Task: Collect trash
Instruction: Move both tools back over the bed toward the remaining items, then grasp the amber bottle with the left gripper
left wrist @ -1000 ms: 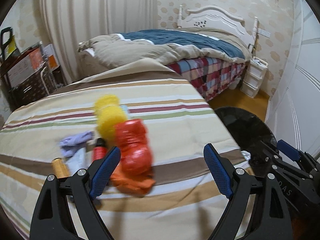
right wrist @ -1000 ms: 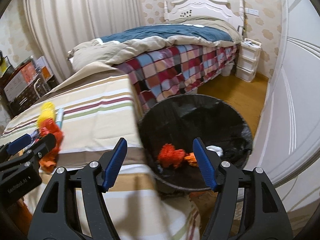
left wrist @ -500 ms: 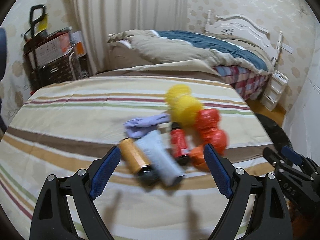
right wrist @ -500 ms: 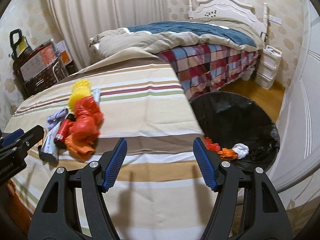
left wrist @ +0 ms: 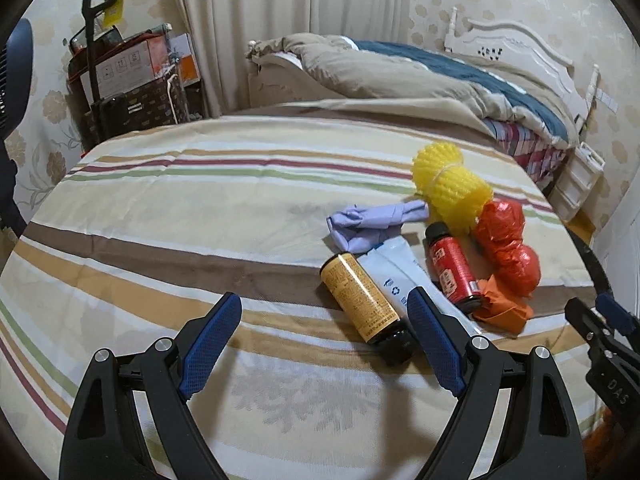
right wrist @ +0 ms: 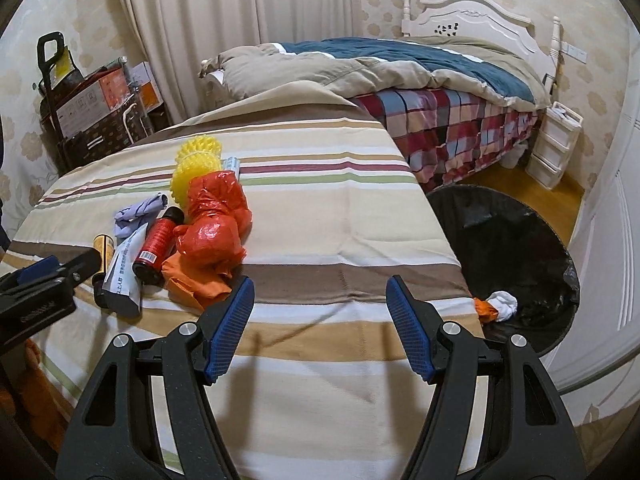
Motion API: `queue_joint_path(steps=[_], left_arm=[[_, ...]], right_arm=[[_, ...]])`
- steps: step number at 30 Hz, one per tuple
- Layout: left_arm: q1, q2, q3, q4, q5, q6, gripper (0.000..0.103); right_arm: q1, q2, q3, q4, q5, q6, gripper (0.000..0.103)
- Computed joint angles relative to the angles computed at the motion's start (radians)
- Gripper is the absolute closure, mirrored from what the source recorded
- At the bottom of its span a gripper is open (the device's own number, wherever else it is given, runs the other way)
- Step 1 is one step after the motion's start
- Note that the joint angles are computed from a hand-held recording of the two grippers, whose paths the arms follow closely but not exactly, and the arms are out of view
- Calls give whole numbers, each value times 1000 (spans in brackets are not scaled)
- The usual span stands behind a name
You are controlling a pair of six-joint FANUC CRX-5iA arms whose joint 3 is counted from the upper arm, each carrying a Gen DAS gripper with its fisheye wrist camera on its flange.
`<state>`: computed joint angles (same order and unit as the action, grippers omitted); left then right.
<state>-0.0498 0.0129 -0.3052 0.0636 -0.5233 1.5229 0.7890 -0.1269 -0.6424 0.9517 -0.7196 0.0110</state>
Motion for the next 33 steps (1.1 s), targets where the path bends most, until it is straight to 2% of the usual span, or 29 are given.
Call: queue_joint_path(steps=[4, 8, 10, 17, 21, 25, 27, 29, 33], left_arm=[[16, 10, -10, 66, -14, -66, 19], [27, 15, -18, 118, -29, -132, 33], [34, 16, -26, 145, -36, -165, 37], [48, 3, -44, 165, -36, -197, 38], [40, 13, -26, 135, -27, -177, 38], [44, 32, -11, 154, -43, -208, 38], [51, 35, -18, 184, -47, -239, 48], [49, 33, -18, 169, -40, -242, 57], [51, 26, -28, 165, -26, -262, 71]], right_arm=[[1, 2, 4, -9, 2, 10, 36], [4, 8, 9, -13, 6, 16, 36], [7, 10, 11, -15, 7, 21, 36], [11, 18, 21, -22, 9, 30, 36], [3, 37, 40, -22, 9, 41, 36], [-11, 81, 91, -78, -10, 92, 36], [-17, 97, 114, -121, -12, 124, 36], [-17, 116, 138, -152, -25, 156, 36], [-3, 139, 167, -184, -52, 214, 36]])
